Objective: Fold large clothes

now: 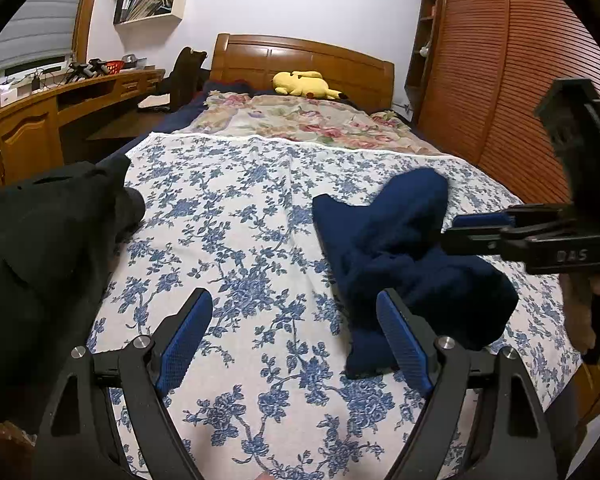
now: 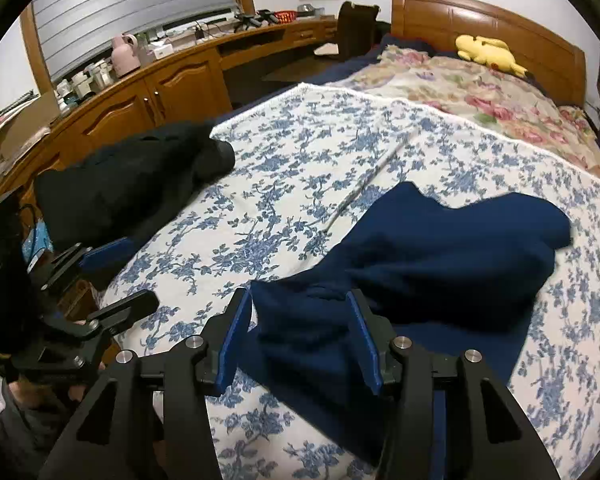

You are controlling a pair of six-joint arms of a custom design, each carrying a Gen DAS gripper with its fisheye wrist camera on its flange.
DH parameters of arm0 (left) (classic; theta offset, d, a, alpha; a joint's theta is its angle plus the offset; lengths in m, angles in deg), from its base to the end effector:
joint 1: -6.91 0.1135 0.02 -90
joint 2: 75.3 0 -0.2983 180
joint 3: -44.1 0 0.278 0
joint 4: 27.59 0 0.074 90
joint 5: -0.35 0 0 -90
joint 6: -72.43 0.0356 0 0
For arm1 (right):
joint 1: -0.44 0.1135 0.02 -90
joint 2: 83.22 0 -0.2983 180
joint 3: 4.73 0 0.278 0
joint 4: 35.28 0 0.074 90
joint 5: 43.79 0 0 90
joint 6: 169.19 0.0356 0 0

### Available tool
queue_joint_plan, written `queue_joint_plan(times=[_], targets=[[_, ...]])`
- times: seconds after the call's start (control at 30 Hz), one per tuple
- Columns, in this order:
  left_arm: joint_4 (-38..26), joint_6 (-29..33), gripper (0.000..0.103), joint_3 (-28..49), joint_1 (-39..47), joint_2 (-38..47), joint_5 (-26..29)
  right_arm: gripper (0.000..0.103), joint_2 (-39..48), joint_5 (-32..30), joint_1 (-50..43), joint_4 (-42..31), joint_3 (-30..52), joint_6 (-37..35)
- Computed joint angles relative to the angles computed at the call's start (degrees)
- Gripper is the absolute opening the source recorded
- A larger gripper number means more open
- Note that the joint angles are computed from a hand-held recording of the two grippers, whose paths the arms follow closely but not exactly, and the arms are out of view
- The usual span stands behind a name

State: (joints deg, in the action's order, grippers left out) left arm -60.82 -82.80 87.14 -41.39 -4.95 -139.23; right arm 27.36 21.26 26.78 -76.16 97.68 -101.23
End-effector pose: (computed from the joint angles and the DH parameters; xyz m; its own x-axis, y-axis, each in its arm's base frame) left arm 0.1629 -0.1421 0.1824 -0.4561 -0.3731 -0.8079 -0.4275 0.8881 -0.1688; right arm 0.4143 0.2219 0.2730 -0.3835 -0.5695 -0.7271 -0.8565 0.5137 0.0494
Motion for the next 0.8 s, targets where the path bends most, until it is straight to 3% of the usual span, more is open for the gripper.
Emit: queue_joint_plan(times=[0.23,0.37,0.5,0.63,0.7,0.8], targets=[[1.3,1.7,0.085,1.3,-0.1,1.7,0.4,0.051,-9.5,1.5,-3.7,5.3,-11.4,-1.5],[2.1,2.7,0.085,2.1,0.2,2.5,0.5,0.051,-7.9,5.3,-4.4,7.2,-12.9,-0.5],[3.2,4.0,0.085,3.1,0.9,3.6,1.0,0.050,-3.6,4.3,-4.1,6.5,-11.8,-0.9],[4.0,5.1,0.085,4.3,1.3,5.2,1.5,0.044,-0.6,5.9,-3.0,5.4,-13.2,-2.5],[4.4,5.9,0.085,4.9,1.3,5.9,1.8,0.043,-1.5,4.9,-3.4,8.7,-15.9,-3.4],[4.7,6.4,0.085,5.7,1.1,7.2,2.2,0.041,-1.3,2.3,-4.6,6.9,-14.8,-2.1]])
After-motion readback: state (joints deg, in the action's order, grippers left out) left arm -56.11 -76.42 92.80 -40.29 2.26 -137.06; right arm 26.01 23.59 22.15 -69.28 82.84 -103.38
